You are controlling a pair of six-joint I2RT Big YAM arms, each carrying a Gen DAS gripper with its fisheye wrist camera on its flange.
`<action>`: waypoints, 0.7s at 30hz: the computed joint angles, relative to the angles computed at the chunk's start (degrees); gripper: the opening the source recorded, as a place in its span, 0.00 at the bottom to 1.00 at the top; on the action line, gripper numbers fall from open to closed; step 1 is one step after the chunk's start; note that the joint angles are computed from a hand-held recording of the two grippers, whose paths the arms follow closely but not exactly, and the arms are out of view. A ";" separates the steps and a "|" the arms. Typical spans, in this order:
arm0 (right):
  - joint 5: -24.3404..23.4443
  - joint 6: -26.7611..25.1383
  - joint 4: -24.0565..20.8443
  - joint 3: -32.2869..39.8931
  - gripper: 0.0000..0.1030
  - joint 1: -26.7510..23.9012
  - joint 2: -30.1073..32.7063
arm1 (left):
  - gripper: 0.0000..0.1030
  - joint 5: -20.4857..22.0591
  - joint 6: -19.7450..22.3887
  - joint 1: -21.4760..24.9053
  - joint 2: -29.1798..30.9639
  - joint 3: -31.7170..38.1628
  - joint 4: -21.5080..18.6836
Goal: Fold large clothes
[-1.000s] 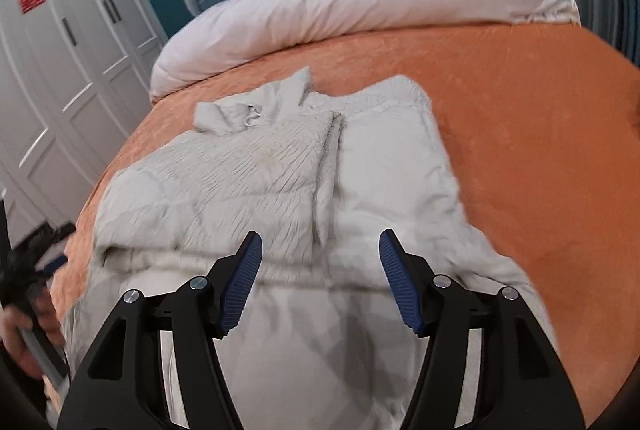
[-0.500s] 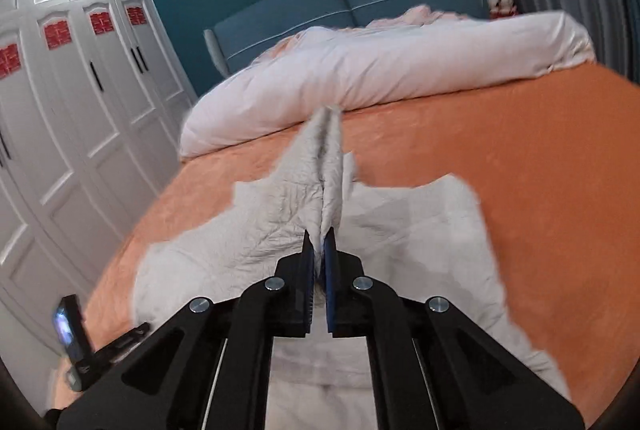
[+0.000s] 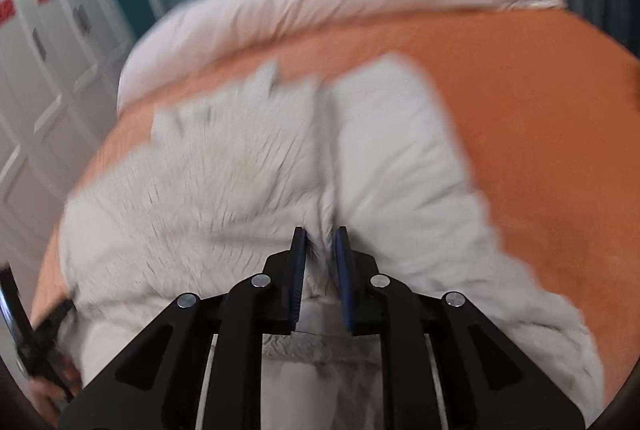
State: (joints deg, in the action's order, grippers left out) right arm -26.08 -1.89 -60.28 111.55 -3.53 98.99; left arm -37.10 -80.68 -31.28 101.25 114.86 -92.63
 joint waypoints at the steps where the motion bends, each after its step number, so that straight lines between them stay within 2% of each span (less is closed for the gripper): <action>1: 0.11 1.44 3.98 -2.23 0.15 -0.09 -2.20 | 0.81 -0.03 -0.01 0.00 0.11 0.14 -0.16; 3: -0.58 0.19 5.53 -2.80 0.14 0.54 -3.31 | 0.81 -0.17 -0.09 -0.06 0.51 0.68 -0.71; 5: -0.37 -4.95 1.93 0.00 0.13 2.64 -1.69 | 0.81 -0.16 -0.05 -0.04 0.49 0.60 -0.62; 8: 3.68 -11.09 -2.73 1.22 0.12 5.01 1.31 | 0.81 -0.17 0.00 -0.01 0.56 0.64 -0.63; 9: 4.45 -11.47 -3.89 1.69 0.09 4.95 2.52 | 0.81 -0.21 0.01 -0.01 0.58 0.58 -0.50; 11: 1.02 -8.90 -4.55 2.50 0.07 3.96 4.07 | 0.82 -0.25 0.10 -0.01 0.73 0.76 -0.57; 15: 1.60 -8.89 -4.21 2.46 0.07 4.06 4.01 | 0.83 -0.18 0.33 0.18 0.82 0.50 -0.22; 18: 2.12 -7.79 -4.26 1.07 0.08 3.53 2.01 | 0.83 0.39 0.15 0.32 -0.41 -0.67 1.18; 19: 1.23 -7.85 -4.72 0.44 0.10 2.08 0.58 | 0.83 0.64 -0.21 0.28 -1.22 -1.46 1.90; 21: -1.50 -7.97 -5.10 -1.39 0.13 -0.33 -2.24 | 0.83 1.12 -1.90 -0.41 -2.87 -2.00 0.88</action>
